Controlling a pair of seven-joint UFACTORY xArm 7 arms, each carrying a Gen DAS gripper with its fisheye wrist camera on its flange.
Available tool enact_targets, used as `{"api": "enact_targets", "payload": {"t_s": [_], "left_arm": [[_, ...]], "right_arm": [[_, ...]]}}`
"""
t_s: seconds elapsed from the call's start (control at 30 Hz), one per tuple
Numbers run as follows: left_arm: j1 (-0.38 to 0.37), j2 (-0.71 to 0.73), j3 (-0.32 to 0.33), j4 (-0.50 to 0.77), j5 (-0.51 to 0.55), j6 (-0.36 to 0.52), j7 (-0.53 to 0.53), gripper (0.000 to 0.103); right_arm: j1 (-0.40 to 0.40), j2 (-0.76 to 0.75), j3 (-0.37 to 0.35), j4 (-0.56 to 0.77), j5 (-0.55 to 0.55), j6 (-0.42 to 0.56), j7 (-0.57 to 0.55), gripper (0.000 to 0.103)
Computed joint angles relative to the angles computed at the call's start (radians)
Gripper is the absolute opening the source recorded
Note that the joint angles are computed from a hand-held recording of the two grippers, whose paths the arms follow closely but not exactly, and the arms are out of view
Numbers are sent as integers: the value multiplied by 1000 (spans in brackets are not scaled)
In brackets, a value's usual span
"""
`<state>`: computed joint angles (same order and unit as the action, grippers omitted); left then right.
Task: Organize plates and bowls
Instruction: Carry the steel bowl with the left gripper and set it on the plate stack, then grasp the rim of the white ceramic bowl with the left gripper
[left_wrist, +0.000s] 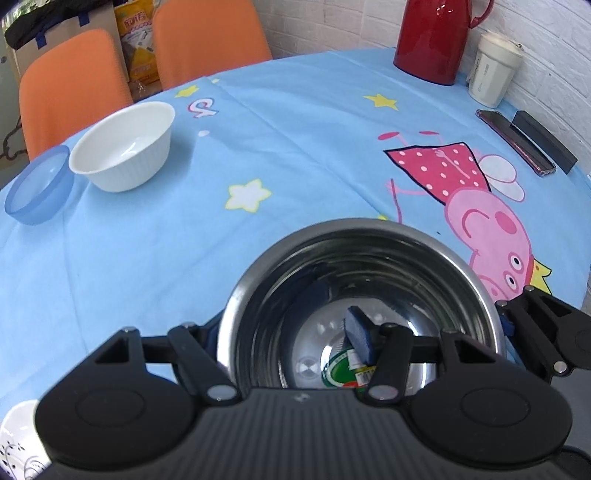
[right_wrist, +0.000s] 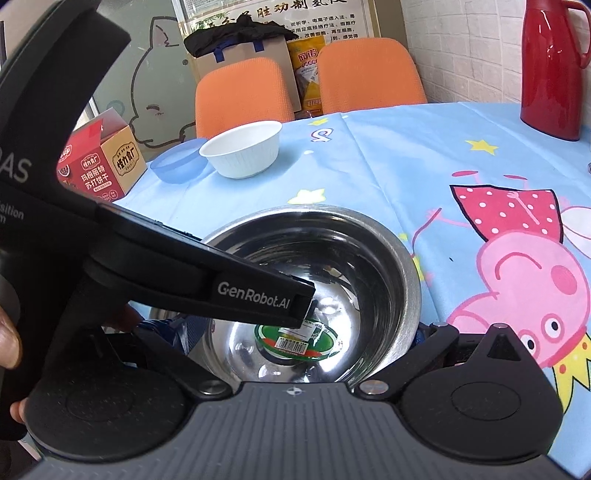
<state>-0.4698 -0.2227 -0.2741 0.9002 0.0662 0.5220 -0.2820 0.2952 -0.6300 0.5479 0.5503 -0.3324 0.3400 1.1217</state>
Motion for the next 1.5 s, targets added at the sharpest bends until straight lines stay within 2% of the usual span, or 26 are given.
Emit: {"api": "enact_targets", "payload": {"t_s": [0.1, 0.23, 0.37, 0.4, 0.63, 0.8, 0.97, 1.13, 1.3, 1.37, 1.43, 1.5], "left_arm": [[-8, -8, 3, -9, -16, -5, 10, 58], [-19, -16, 10, -13, -54, -3, 28, 70], [4, -66, 21, -29, -56, -17, -6, 73], [11, -91, 28, -37, -61, -21, -10, 78], [118, -227, 7, -89, 31, -22, -88, 78], [136, -267, 32, -108, 28, -4, -80, 78], [160, -258, 42, -104, 35, -5, -54, 78], [172, -191, 62, -68, 32, -22, -7, 78], [202, -65, 83, 42, 60, -27, 52, 78], [212, 2, 97, 115, 67, -39, 84, 78], [208, 92, 124, 217, 32, -55, 158, 78], [193, 196, 152, 337, -86, -43, 316, 78]], "right_arm": [[12, -6, -6, -3, 3, 12, -7, 90], [34, -15, -24, -8, 19, 28, -19, 89], [51, -84, -40, -31, 35, 72, -22, 89], [57, -111, -47, -40, 38, 85, -28, 89], [53, -305, -71, -111, 80, 159, -20, 89], [37, -307, -107, -118, 103, 140, -60, 89], [-14, -218, -135, -54, 78, 117, -171, 89], [-69, -44, -161, 63, 50, 58, -295, 89], [-70, 173, -198, 215, 52, -12, -416, 89], [-68, 276, -201, 304, 38, 2, -464, 89], [-50, 376, -212, 399, 16, 21, -525, 89], [-11, 477, -240, 496, 24, 40, -605, 89]]}}
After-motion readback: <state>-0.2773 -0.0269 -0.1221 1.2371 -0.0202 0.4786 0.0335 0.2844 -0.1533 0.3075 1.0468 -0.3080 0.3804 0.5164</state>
